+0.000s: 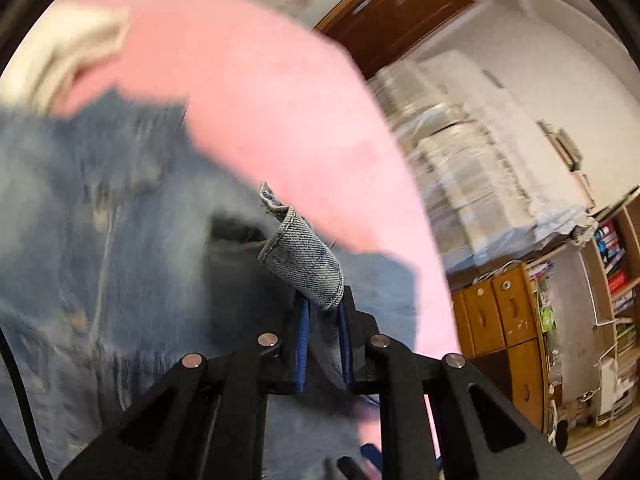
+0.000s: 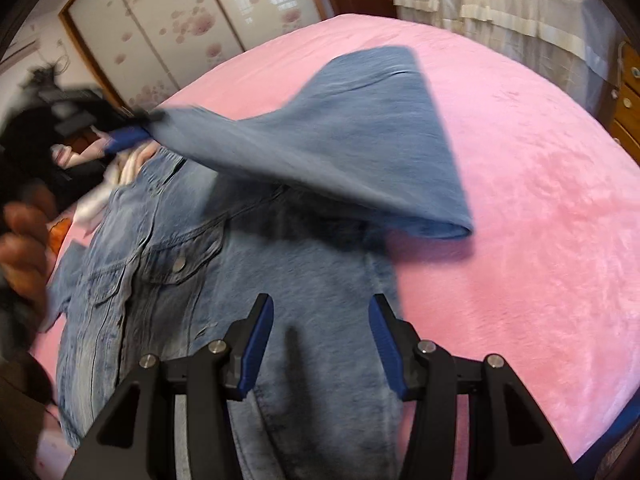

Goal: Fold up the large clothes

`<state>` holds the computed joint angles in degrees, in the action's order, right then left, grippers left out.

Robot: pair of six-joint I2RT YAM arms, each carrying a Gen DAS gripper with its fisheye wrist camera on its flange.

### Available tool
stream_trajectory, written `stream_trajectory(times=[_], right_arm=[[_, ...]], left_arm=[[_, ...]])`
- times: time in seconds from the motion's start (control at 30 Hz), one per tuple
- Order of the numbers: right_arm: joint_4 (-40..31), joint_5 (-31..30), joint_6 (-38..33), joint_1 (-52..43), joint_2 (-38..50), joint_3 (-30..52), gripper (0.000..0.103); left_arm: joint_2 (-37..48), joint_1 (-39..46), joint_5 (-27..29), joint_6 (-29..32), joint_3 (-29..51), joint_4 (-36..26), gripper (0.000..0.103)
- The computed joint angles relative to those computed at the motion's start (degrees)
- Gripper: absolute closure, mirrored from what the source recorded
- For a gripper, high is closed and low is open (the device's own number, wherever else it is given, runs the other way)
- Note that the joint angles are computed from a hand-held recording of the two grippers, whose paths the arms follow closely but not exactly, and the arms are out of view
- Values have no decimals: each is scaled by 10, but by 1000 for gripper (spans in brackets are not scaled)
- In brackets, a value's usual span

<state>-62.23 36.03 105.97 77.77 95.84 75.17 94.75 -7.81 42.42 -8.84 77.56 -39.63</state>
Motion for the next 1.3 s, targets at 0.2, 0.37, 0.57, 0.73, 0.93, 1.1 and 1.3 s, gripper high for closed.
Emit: stream_trajectory(times=[0.2, 0.37, 0.57, 0.73, 0.93, 1.1, 1.3], right_arm=[[-79, 22, 50, -31, -8, 2, 52], [40, 13, -94, -109, -28, -29, 52], [-38, 18, -207, -154, 101, 128, 96], [-103, 19, -225, -139, 157, 205, 81], [-136, -26, -222, -111, 195, 236, 58], [-147, -47, -201, -82, 194, 245, 52], [-129, -17, -197, -54, 146, 257, 45]], left_arm=[[25, 18, 10, 25, 187, -92, 92], [47, 46, 3, 29, 270, -136, 92], [50, 103, -15, 100, 298, -168, 92], [60, 194, -37, 187, 201, -160, 92], [143, 296, -84, 273, 63, -150, 88], [194, 353, -43, 319, 78, -202, 58], [210, 367, 5, 354, 157, -234, 31]])
